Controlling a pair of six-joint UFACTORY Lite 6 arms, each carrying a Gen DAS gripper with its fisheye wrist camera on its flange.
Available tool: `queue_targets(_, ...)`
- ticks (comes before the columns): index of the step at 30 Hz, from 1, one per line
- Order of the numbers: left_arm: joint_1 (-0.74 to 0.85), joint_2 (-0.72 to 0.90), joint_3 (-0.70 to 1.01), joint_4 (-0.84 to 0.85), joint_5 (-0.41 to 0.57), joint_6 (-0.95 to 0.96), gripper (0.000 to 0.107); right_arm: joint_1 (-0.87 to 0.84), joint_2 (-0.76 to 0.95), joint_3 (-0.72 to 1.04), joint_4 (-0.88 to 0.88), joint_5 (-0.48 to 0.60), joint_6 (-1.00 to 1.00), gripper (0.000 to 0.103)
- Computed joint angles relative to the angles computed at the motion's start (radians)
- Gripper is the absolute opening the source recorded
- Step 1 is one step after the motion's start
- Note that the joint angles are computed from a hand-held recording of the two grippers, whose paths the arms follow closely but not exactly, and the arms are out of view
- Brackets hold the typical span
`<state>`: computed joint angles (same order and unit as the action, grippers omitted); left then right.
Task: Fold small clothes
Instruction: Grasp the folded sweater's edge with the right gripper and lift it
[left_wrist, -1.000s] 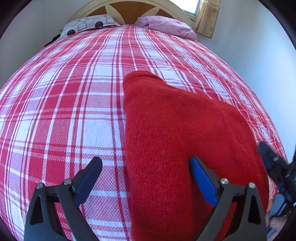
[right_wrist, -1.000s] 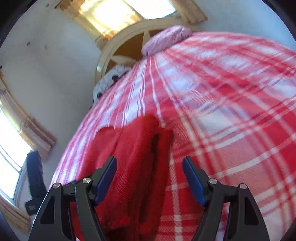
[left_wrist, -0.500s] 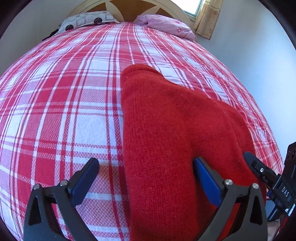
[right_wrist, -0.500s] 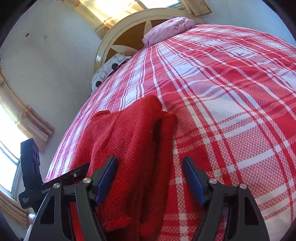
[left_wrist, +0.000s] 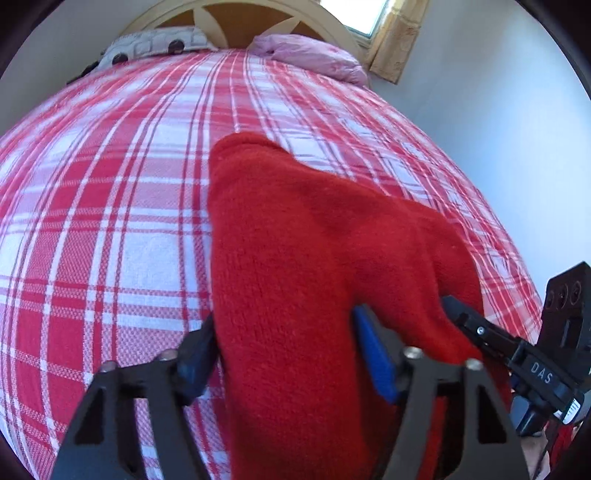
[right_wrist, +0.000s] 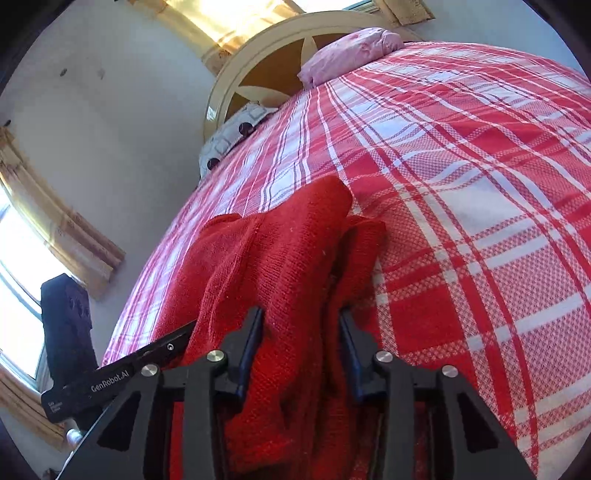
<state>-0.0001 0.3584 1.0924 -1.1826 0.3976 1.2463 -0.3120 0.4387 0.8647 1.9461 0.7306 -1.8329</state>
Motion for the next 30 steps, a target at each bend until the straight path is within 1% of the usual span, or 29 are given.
queue_targets(2,-0.043,-0.038,-0.040,-0.027,-0.079,0.032,0.067,0.022,-0.032,-0.024,0.048,-0.033,-0.045,0.038)
queue_targets(5,-0.066,-0.052,-0.049,-0.011,-0.121,0.009,0.061,0.077,-0.093,-0.067,0.161,-0.113,-0.158,0.037)
queue_targets(7,-0.077,-0.054,-0.043,0.044,-0.138,-0.049,0.059,0.089,-0.103,-0.070,0.182,-0.131,-0.177,0.037)
queue_targets(10,-0.096,-0.061,-0.045,0.085,-0.172,-0.080,0.057,0.074,-0.086,-0.057,0.162,-0.116,-0.157,0.037)
queue_targets(12,-0.101,-0.060,-0.045,0.072,-0.185,-0.065,0.057,0.075,-0.085,-0.056,0.164,-0.120,-0.163,0.037)
queue_targets(13,-0.101,-0.062,-0.050,0.053,-0.188,-0.045,0.057,0.073,-0.080,-0.053,0.155,-0.118,-0.157,0.038)
queue_targets(14,-0.098,-0.058,-0.047,0.044,-0.187,-0.036,0.057,0.062,-0.059,-0.032,0.109,-0.105,-0.112,0.040)
queue_targets(16,-0.099,-0.069,-0.058,0.050,-0.188,-0.040,0.057,0.027,0.004,0.027,0.005,-0.057,0.007,0.048)
queue_targets(18,-0.104,-0.070,-0.057,0.074,-0.195,-0.064,0.057,0.006,0.058,0.081,-0.065,-0.018,0.086,0.049)
queue_targets(21,-0.115,-0.076,-0.063,0.073,-0.215,-0.058,0.057,0.024,0.055,0.088,-0.065,-0.039,0.084,0.051)
queue_targets(23,-0.114,-0.074,-0.064,0.058,-0.215,-0.044,0.057,0.030,0.047,0.076,-0.050,-0.043,0.064,0.050)
queue_targets(25,-0.112,-0.072,-0.061,0.071,-0.211,-0.056,0.057,0.028,0.040,0.061,-0.036,-0.029,0.042,0.042)
queue_targets(26,-0.111,-0.071,-0.059,0.083,-0.210,-0.066,0.057,0.031,0.029,0.047,-0.023,-0.032,0.026,0.041)
queue_targets(28,-0.111,-0.072,-0.056,0.110,-0.208,-0.095,0.057,0.059,-0.021,0.003,0.052,-0.071,-0.051,0.036)
queue_targets(29,-0.112,-0.074,-0.056,0.128,-0.208,-0.118,0.056,0.075,-0.051,-0.022,0.094,-0.092,-0.094,0.035)
queue_targets(30,-0.114,-0.081,-0.063,0.136,-0.214,-0.131,0.053,0.095,-0.084,-0.050,0.150,-0.114,-0.149,0.034)
